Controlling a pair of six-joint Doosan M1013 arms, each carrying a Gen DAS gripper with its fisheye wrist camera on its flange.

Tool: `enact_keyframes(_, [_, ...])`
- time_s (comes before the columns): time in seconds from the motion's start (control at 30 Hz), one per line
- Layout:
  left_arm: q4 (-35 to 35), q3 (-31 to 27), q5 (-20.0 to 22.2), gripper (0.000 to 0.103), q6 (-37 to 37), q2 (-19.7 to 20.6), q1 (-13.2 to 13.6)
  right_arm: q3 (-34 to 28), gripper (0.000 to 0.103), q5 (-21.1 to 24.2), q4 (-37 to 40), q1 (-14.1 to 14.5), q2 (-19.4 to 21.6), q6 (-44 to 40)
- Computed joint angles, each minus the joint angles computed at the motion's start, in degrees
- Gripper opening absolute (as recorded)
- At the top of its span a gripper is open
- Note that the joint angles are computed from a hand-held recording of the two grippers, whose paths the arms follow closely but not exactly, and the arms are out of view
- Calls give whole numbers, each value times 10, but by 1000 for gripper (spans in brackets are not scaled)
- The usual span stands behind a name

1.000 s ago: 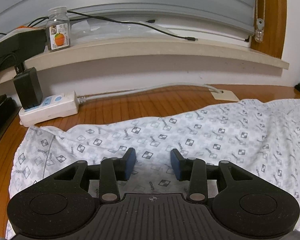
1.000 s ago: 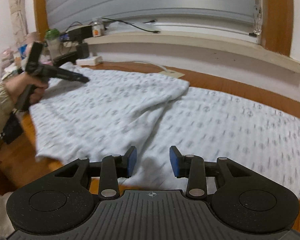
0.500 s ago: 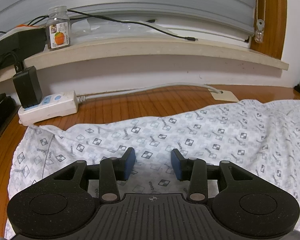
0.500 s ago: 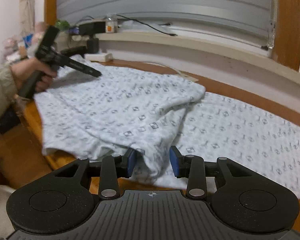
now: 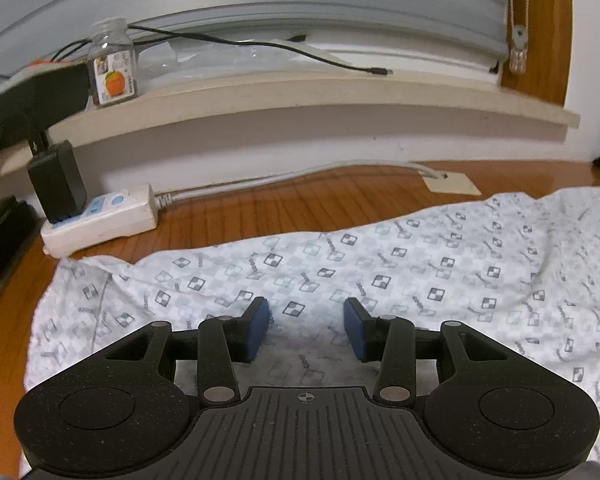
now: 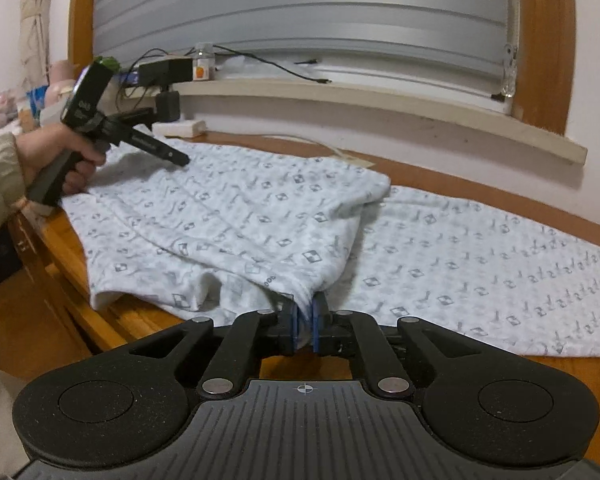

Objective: Fold clothes

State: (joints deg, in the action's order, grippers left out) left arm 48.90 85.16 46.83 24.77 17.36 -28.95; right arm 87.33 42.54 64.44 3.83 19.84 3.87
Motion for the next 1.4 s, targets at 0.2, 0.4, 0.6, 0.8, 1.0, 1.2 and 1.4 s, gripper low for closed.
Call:
enact_keyframes(0.2, [-87, -100, -94, 47, 159, 52, -3, 7, 25, -20, 45, 1, 4, -40])
enact_keyframes(0.4, [-244, -300, -25, 63, 405, 186, 2, 3, 26, -11, 61, -1, 9, -56])
enact_keyframes(0.6, [-333, -342, -21, 22, 463, 220, 20, -5, 11, 21, 61, -7, 14, -67])
enact_keyframes(0.8, [-230, -309, -83, 1, 380, 204, 16, 3, 4, 46, 119, -15, 12, -108])
enact_keyframes(1.0, [-169, -282, -145, 1, 302, 188, 17, 29, 4, 29, 133, -19, -3, -110])
enact_keyframes(1.2, [-150, -282, -133, 30, 289, 196, 9, 23, 14, 18, 77, -14, -1, -72])
enact_keyframes(1.4, [-83, -222, -136, 64, 189, 156, 4, 23, 34, 53, 92, -44, -5, -46])
